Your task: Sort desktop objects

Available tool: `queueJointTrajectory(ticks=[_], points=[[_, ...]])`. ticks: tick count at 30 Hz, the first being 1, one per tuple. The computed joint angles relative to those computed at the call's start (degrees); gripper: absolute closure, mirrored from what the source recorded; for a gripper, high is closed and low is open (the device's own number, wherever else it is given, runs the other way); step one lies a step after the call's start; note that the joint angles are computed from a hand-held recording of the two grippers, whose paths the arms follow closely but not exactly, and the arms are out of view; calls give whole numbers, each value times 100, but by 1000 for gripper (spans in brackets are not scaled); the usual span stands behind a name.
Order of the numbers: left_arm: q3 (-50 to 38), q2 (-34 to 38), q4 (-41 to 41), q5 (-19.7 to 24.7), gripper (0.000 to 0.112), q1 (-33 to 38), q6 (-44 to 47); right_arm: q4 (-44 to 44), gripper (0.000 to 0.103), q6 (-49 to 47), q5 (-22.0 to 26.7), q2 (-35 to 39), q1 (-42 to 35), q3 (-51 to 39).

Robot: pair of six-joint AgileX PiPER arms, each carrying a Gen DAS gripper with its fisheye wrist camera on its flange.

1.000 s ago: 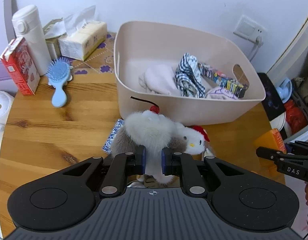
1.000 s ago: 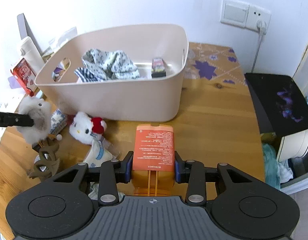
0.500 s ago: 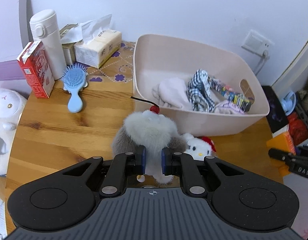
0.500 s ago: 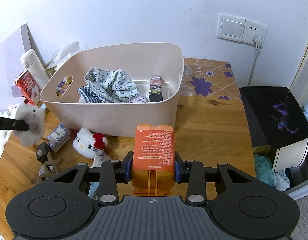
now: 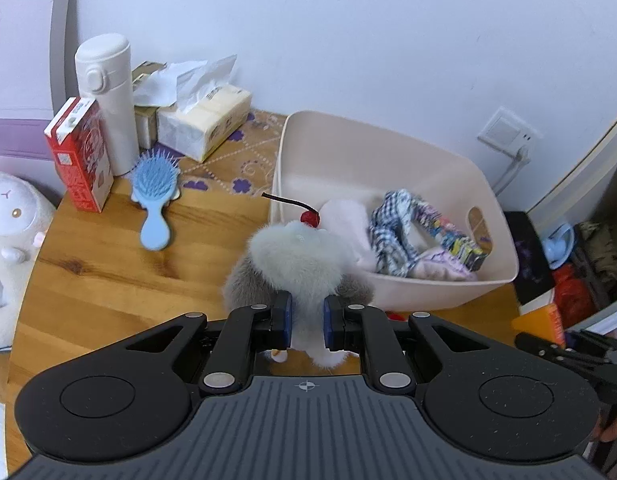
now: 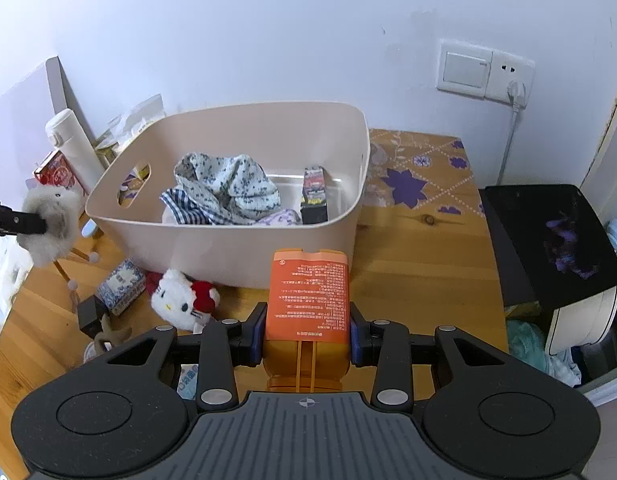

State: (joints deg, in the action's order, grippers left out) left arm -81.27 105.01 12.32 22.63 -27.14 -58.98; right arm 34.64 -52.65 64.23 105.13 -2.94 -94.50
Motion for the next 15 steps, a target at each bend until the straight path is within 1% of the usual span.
queueJointTrajectory(ticks=[7, 15], points=[[-168, -71, -312, -125, 98, 187, 353, 26, 67, 145, 18, 209, 59, -470], [-953, 265, -483, 185, 98, 292, 797, 51, 67, 416, -18, 597, 242, -1258]])
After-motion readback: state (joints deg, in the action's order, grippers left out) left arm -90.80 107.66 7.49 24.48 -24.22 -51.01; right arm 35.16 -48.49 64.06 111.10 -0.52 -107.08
